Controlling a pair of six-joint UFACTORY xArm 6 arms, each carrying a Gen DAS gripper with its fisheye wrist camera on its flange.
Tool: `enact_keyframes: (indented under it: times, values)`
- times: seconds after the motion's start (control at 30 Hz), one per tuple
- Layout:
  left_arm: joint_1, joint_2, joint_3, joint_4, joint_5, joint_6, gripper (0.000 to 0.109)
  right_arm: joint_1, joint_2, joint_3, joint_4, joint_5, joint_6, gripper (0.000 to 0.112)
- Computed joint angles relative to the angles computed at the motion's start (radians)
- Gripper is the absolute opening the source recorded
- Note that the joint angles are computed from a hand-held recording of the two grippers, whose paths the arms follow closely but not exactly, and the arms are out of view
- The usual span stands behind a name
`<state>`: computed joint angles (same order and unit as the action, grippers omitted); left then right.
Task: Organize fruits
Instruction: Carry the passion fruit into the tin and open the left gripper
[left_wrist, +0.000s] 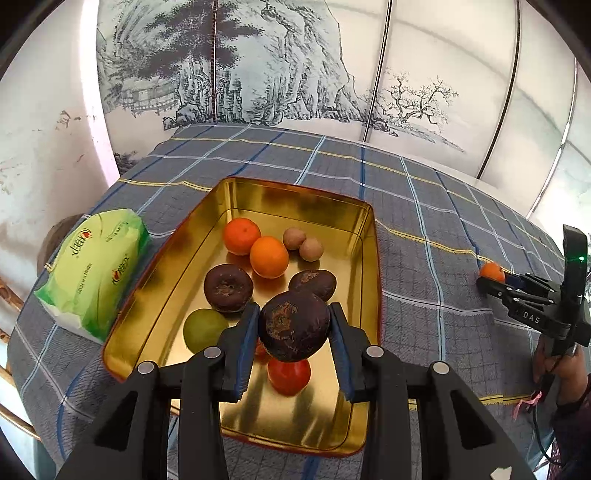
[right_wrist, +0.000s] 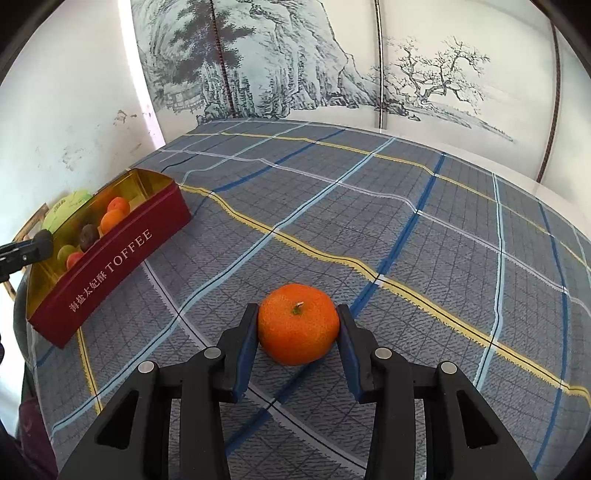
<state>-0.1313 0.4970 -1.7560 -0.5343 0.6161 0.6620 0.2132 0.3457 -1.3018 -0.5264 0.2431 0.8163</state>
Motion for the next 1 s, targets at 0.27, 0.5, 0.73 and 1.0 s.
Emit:
enact_keyframes:
  times: [0.27, 0.5, 0.73, 1.0]
  values:
    - [-0.004, 0.044, -0.054, 0.021, 0.015, -0.027, 0.033, -0.001, 0.0, 0.001, 0.009, -0.002, -0.008, 0.042]
    - [-0.012, 0.071, -0.082, 0.044, 0.008, -0.038, 0.033, 0.0, 0.001, 0.001, 0.012, 0.0, -0.01, 0.042]
    - [-0.022, 0.081, -0.086, 0.059, -0.019, -0.036, 0.033, 0.002, 0.005, -0.003, 0.018, 0.007, -0.013, 0.042]
    - [-0.037, 0.047, -0.027, 0.075, -0.08, -0.01, 0.038, 0.002, 0.006, -0.005, 0.018, 0.01, -0.013, 0.042]
